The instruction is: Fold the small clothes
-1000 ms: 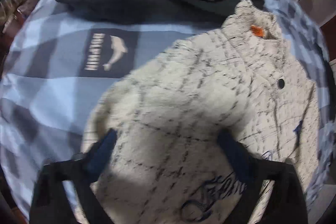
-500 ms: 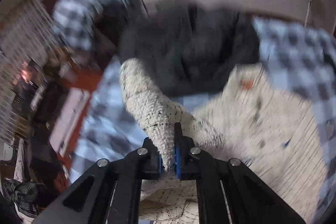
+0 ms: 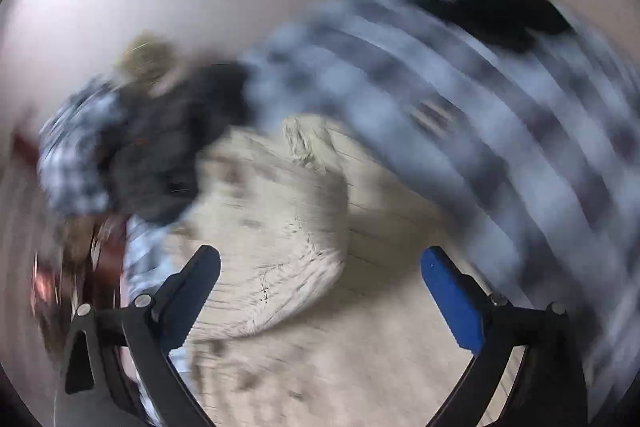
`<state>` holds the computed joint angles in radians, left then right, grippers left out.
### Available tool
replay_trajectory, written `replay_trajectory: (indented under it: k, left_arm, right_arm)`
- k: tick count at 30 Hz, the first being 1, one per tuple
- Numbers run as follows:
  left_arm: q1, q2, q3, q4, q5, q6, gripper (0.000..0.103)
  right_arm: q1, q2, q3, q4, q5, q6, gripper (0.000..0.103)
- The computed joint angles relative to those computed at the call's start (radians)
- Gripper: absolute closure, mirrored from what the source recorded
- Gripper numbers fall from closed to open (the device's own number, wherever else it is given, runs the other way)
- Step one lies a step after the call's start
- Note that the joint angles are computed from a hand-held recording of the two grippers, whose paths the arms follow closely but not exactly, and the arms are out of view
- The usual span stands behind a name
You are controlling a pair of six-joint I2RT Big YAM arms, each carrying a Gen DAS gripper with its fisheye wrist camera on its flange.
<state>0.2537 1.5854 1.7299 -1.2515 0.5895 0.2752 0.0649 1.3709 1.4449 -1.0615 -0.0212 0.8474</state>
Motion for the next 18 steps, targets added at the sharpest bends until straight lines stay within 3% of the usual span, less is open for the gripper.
replay_trajectory:
  k: [3, 6, 10, 13, 18]
  left_arm:
    - [-0.025, -0.016, -0.024, -0.006, -0.057, 0.038, 0.092]
    - [-0.045, -0.031, -0.041, -0.003, -0.085, 0.063, 0.092]
    - [-0.067, -0.041, -0.056, -0.002, -0.108, 0.092, 0.092]
    - [-0.084, -0.041, -0.063, -0.003, -0.150, 0.114, 0.092]
    - [-0.101, -0.031, -0.059, 0.003, -0.179, 0.115, 0.092]
  right_arm:
    - [-0.096, -0.114, -0.209, 0.000, -0.077, 0.063, 0.004]
    - [-0.152, -0.176, -0.313, 0.022, -0.131, 0.106, 0.004]
    - [-0.152, -0.128, -0.259, -0.003, -0.148, 0.087, 0.004]
    - [-0.130, -0.036, -0.172, -0.033, -0.142, 0.014, 0.004]
    - [-0.051, 0.146, -0.054, 0.004, -0.137, -0.027, 0.004]
